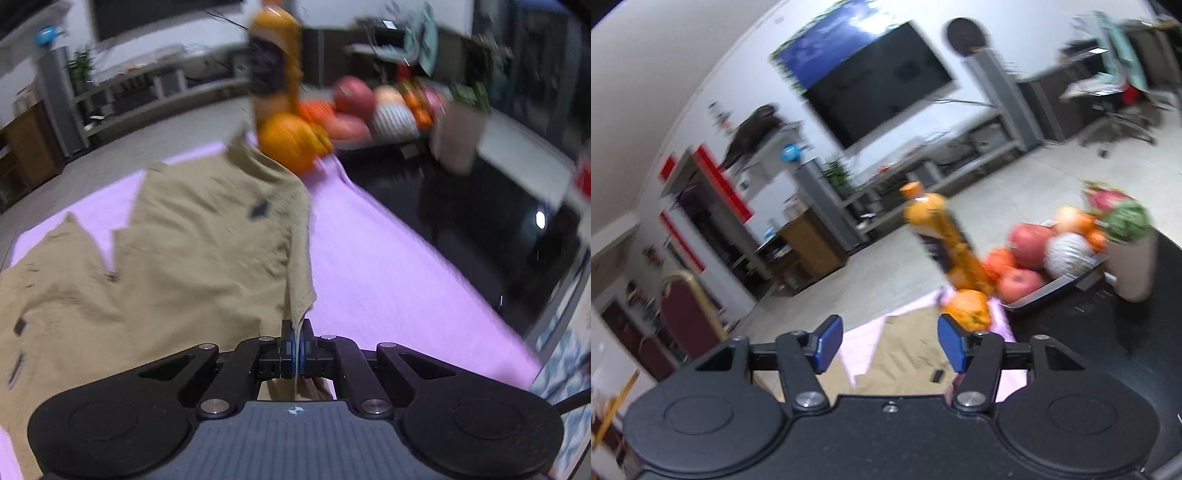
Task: Fold clothes
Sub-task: 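Grasp the jacket edge by the collar with the left tool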
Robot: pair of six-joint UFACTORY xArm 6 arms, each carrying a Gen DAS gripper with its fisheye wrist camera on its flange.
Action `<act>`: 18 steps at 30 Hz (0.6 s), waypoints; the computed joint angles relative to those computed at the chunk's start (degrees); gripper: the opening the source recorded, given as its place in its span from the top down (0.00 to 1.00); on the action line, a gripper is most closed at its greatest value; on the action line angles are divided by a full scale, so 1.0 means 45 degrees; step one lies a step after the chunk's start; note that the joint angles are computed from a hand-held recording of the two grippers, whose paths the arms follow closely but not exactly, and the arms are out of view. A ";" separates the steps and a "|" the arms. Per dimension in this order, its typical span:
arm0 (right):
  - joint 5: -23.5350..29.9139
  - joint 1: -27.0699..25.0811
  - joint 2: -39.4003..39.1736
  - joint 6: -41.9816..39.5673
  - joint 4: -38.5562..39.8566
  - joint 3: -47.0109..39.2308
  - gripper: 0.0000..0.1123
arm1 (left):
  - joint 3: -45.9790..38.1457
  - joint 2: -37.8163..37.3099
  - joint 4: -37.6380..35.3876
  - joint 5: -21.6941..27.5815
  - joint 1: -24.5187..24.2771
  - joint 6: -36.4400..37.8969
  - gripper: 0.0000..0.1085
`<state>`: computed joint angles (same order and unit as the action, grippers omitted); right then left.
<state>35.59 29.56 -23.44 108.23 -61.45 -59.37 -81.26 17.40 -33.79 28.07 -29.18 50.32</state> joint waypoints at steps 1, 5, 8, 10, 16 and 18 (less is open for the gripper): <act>-0.0766 -0.0443 0.0577 -0.0479 0.0190 -0.0391 0.48 | -0.0177 -0.0056 -0.0246 0.0200 0.0196 -0.0005 0.97; -0.3129 -0.2240 0.3703 -0.2452 0.2179 -0.1852 0.49 | -0.0568 -0.0052 -0.0367 0.0666 0.0623 -0.0390 0.97; -0.3357 -0.3007 0.6427 -0.4490 0.5006 -0.3275 0.52 | -0.1099 0.0292 -0.0559 0.1117 0.0872 -0.0527 0.97; -0.3262 -0.3347 0.7910 -0.5202 0.6544 -0.4063 0.52 | -0.1334 0.0399 -0.0672 0.1404 0.1044 -0.0554 0.97; -0.5064 -0.3966 1.0211 -0.2309 0.6570 -0.5047 0.56 | -0.1793 0.0607 -0.1201 0.2466 0.1544 -0.0303 0.97; -0.3371 -0.3680 1.0905 -0.3114 0.7110 -0.6308 0.78 | -0.1780 0.0580 -0.1444 0.2741 0.1689 -0.0126 0.97</act>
